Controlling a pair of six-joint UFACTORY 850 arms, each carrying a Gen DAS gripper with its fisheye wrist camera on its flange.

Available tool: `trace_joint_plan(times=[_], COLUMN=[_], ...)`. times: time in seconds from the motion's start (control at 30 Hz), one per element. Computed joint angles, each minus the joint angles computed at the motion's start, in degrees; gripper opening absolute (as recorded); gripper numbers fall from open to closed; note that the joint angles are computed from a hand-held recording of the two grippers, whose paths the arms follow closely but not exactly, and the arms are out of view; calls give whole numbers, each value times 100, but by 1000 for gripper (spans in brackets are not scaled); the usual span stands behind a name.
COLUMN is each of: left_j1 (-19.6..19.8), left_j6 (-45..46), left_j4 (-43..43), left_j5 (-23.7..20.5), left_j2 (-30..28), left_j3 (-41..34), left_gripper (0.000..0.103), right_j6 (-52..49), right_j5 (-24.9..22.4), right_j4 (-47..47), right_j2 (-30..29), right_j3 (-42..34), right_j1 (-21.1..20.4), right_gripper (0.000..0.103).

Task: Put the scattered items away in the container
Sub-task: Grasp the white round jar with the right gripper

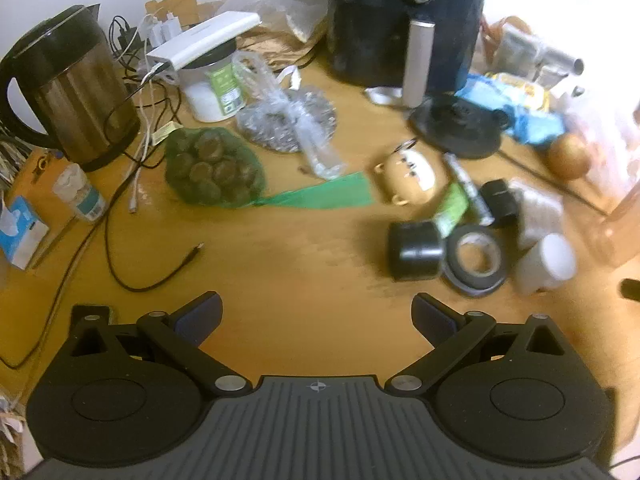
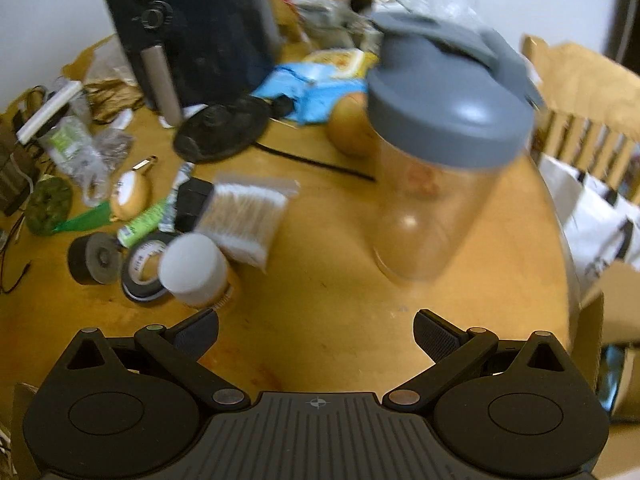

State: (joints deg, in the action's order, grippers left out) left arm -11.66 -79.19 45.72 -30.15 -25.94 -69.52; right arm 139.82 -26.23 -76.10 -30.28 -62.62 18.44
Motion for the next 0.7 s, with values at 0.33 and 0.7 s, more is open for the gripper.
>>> trace_joint_plan(times=[0.33,0.7], left_j1=[-237,-346], left_j6=[-891,-947], left_j4=[369,53], left_j5=[123,561], left_j2=[117,416], left_j3=[109,579], left_gripper=[103,103], right_j6=[-667,-870], right_j5=[226,944], right_j4=[-116,-712], right_j2=[-218,-373], right_j3=[-393,-668], right_j1=[-88,-233], right_gripper=[103,103])
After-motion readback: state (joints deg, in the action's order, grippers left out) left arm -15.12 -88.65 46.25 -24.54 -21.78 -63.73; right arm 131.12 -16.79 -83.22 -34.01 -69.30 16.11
